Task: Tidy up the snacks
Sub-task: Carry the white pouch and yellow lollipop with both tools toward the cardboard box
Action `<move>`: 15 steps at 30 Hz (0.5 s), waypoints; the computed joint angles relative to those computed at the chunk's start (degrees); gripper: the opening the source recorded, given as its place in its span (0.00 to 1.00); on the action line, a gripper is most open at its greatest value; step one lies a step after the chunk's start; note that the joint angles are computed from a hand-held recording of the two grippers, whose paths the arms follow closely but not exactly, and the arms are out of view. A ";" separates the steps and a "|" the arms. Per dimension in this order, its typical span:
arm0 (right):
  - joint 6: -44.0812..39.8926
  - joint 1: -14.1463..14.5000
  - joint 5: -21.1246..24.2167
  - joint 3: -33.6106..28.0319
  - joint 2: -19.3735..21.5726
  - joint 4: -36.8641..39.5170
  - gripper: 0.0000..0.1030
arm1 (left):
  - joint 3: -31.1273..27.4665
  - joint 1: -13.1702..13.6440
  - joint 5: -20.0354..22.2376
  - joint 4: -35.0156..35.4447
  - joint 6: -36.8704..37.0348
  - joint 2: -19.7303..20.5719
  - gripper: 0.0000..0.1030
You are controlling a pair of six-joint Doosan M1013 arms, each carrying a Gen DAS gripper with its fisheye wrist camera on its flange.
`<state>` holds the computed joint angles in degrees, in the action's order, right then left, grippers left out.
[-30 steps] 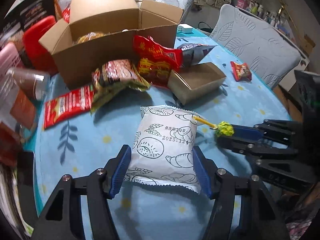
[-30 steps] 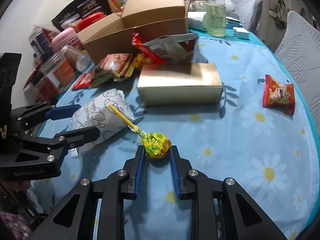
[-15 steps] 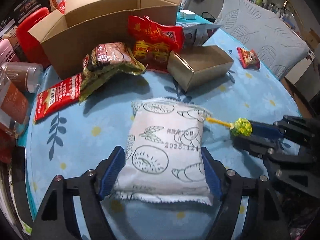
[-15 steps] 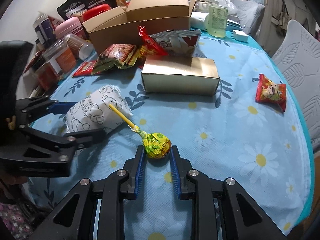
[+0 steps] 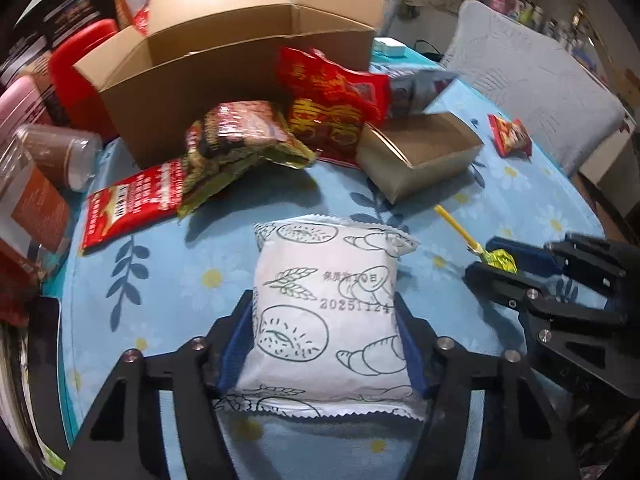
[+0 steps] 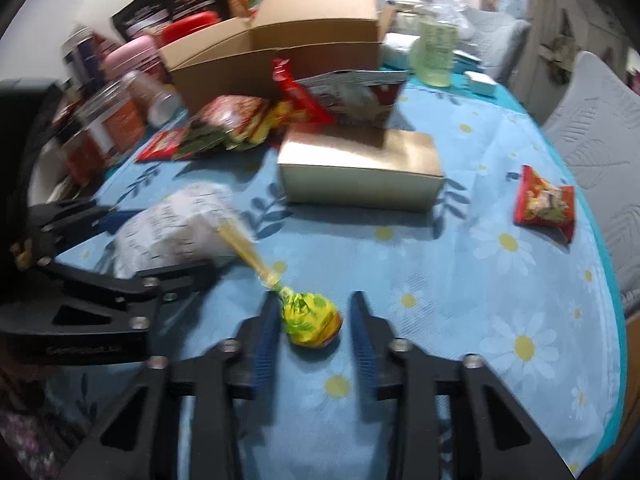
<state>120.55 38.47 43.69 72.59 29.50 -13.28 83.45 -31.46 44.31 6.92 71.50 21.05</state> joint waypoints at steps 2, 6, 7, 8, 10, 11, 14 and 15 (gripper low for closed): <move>1.17 -0.06 -0.29 0.02 -0.01 -0.08 0.25 | -0.01 0.43 -0.10 -1.12 0.54 -0.05 0.58; 3.60 -0.21 -1.13 0.55 -0.36 0.81 0.25 | 0.63 1.19 -0.46 -3.08 1.29 -0.59 0.57; 3.76 -0.23 -1.25 0.63 -0.44 1.26 0.25 | 0.83 1.24 -0.31 -2.81 0.94 -0.81 0.57; 3.48 -0.26 -1.35 0.69 -0.52 2.03 0.25 | 0.97 1.21 0.15 -2.07 0.16 -1.01 0.57; 1.64 -0.46 -2.12 0.92 -0.70 4.88 0.25 | 1.05 0.69 1.87 1.99 -3.04 -1.24 0.57; -0.14 -0.69 -2.77 1.12 -0.82 7.45 0.25 | 1.28 0.35 2.44 4.33 -4.61 -1.47 0.57; -2.96 -0.53 -2.57 0.57 -0.51 9.59 0.25 | 1.81 0.25 3.93 6.78 -6.24 -1.99 0.57; -3.09 -0.35 -2.28 0.25 -0.32 9.26 0.25 | 1.99 0.36 4.38 7.06 -6.38 -2.01 0.57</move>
<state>117.45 38.12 41.42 72.84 29.18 -4.02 85.44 -31.11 48.69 13.98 65.12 19.04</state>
